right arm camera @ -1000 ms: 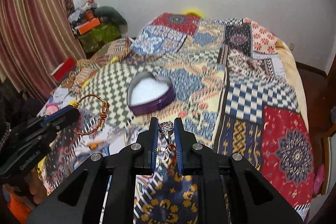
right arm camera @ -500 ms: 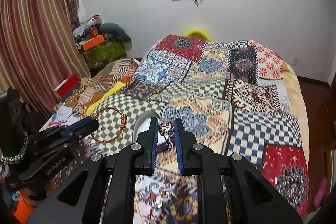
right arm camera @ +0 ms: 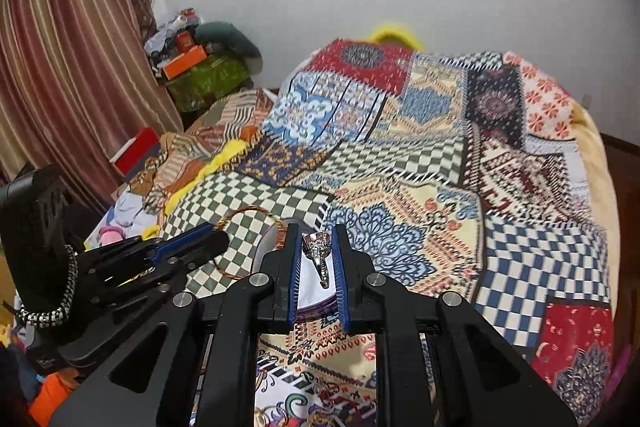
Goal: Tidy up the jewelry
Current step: 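Carry the bracelet with the left tool toward the heart tin while the right tool carries the ring, then lower the bracelet into the tin and open the left tool while the right tool releases the ring there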
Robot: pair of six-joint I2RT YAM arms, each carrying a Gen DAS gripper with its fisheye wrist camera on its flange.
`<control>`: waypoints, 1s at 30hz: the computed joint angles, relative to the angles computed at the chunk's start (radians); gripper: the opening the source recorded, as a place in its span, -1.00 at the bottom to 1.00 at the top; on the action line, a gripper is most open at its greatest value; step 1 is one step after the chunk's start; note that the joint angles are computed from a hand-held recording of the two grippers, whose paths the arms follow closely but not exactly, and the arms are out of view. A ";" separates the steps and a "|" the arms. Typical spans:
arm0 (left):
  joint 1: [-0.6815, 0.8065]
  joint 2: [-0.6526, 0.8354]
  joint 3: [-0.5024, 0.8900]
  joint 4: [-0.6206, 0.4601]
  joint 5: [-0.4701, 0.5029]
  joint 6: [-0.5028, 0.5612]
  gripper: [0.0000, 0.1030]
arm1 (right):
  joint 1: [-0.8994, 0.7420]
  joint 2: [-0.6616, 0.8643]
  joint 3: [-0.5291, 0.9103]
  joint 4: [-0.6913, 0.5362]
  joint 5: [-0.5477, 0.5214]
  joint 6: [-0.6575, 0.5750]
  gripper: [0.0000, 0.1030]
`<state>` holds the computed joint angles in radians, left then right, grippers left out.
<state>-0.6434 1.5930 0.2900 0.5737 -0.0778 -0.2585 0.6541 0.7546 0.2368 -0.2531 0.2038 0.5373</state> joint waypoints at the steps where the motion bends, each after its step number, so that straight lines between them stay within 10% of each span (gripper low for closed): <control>1: 0.002 0.025 0.014 0.001 0.003 0.005 -0.81 | -0.013 0.034 0.000 0.027 -0.021 -0.008 -0.74; 16: 0.025 0.229 0.138 -0.026 0.072 0.060 -0.81 | -0.158 0.449 0.065 0.254 -0.270 -0.093 -0.73; 30: 0.028 0.217 0.128 -0.036 0.069 0.072 -0.81 | -0.183 0.592 0.101 0.291 -0.295 -0.112 -0.73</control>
<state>-0.6152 1.8102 0.4184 0.5376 -0.0089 -0.1863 0.4715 1.3462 0.3381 0.0377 -0.0908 0.4257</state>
